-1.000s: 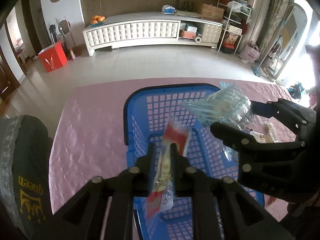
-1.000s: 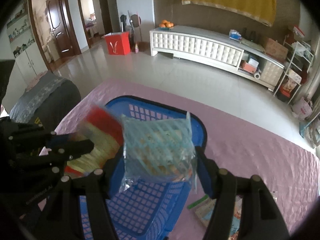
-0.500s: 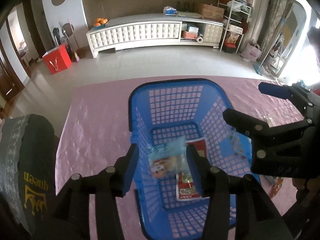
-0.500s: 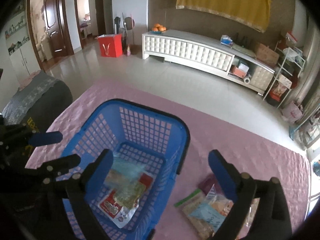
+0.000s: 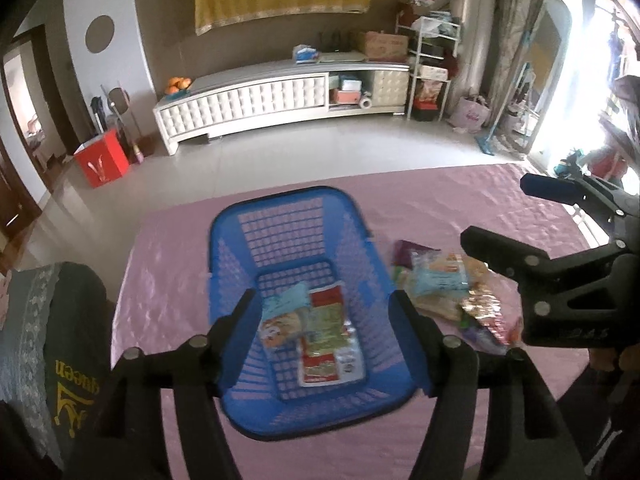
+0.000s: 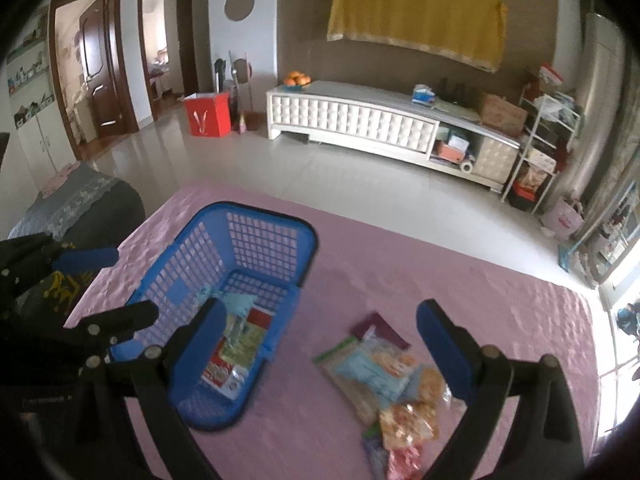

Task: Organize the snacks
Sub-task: 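Move both tools back over the remaining snack pile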

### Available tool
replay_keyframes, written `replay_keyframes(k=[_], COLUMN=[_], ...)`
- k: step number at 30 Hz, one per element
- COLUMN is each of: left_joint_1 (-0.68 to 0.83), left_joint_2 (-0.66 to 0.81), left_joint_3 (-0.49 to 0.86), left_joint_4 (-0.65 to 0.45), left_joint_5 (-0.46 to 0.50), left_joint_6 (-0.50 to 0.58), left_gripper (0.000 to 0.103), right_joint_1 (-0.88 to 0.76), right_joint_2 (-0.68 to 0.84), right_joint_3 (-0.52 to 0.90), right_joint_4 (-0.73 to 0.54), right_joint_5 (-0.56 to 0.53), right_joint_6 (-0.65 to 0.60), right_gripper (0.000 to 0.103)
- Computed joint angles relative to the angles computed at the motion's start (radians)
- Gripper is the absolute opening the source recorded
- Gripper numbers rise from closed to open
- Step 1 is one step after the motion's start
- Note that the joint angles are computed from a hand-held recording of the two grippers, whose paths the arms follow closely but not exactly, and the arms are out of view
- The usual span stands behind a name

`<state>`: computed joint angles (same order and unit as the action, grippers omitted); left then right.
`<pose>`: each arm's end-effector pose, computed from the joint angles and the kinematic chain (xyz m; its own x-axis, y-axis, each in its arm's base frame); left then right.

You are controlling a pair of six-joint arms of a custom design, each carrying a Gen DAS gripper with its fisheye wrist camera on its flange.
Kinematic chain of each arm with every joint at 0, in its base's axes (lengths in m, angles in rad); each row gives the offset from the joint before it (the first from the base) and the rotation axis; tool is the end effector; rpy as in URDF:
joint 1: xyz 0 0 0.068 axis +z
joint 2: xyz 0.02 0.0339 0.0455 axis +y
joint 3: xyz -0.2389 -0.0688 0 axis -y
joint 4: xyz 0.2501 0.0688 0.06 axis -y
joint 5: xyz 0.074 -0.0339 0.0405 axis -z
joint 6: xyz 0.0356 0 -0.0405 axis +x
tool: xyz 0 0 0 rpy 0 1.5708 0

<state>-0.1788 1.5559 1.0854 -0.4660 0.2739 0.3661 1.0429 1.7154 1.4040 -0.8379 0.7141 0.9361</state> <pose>0.3237 -0.0683 0.2053 -0.6224 0.4627 -0.6313 0.5909 0.8067 0.0087 0.1975 0.2925 0.2383 -0.6895 0.0255 -0.7238 0.0631 0.9977 -0.0249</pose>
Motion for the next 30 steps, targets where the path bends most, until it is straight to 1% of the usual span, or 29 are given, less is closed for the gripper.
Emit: replay_keyframes(k=[3,4,5,6,10,13,17,20,24,27,30], left_joint_1=[-0.054,-0.080,-0.097,-0.120,-0.228,-0.297,-0.384,-0.435,-0.473,-0.484,-0.495], left_joint_2=[-0.047,-0.069,-0.083,-0.100,-0.137,-0.132,-0.057,0.022,0.159,0.245,0.360], left_joint_3=[-0.044,-0.067,-0.082,-0.106,-0.184,-0.220,-0.224,-0.196,-0.110,-0.051,0.047], left_joint_4=[0.007,0.013,0.018,0.031,0.069,0.103,0.143,0.164,0.177,0.176,0.162], left_joint_5=[-0.015,-0.019,-0.022,-0.026,-0.054,-0.080,-0.120,-0.144,-0.156,-0.170,-0.193], left_joint_6=[-0.027,-0.039,-0.049,-0.066,-0.135,-0.185,-0.240,-0.281,-0.323,-0.337,-0.358], left_gripper=[0.064,0.066,0.071,0.073,0.073,0.073,0.073,0.073,0.073,0.073,0.073], right_joint_1=[0.027,0.037,0.048,0.058,0.099,0.120,0.143,0.135,0.110,0.045,-0.028], right_joint_2=[-0.071,-0.090,-0.118,-0.134,-0.220,-0.289,-0.369,-0.403,-0.437,-0.483,-0.495], right_joint_3=[-0.070,-0.090,-0.122,-0.143,-0.260,-0.375,-0.512,-0.584,-0.677,-0.762,-0.833], right_joint_4=[-0.036,-0.046,-0.060,-0.071,-0.101,-0.090,-0.080,-0.055,-0.022,0.059,0.153], right_joint_5=[0.014,0.016,0.020,0.024,0.029,0.006,-0.011,-0.033,-0.052,-0.091,-0.133], right_joint_6=[0.062,0.080,0.103,0.122,0.208,0.263,0.344,0.372,0.388,0.329,0.250], right_gripper=[0.098,0.098,0.098,0.098,0.098,0.098,0.098,0.098,0.098,0.098,0.098])
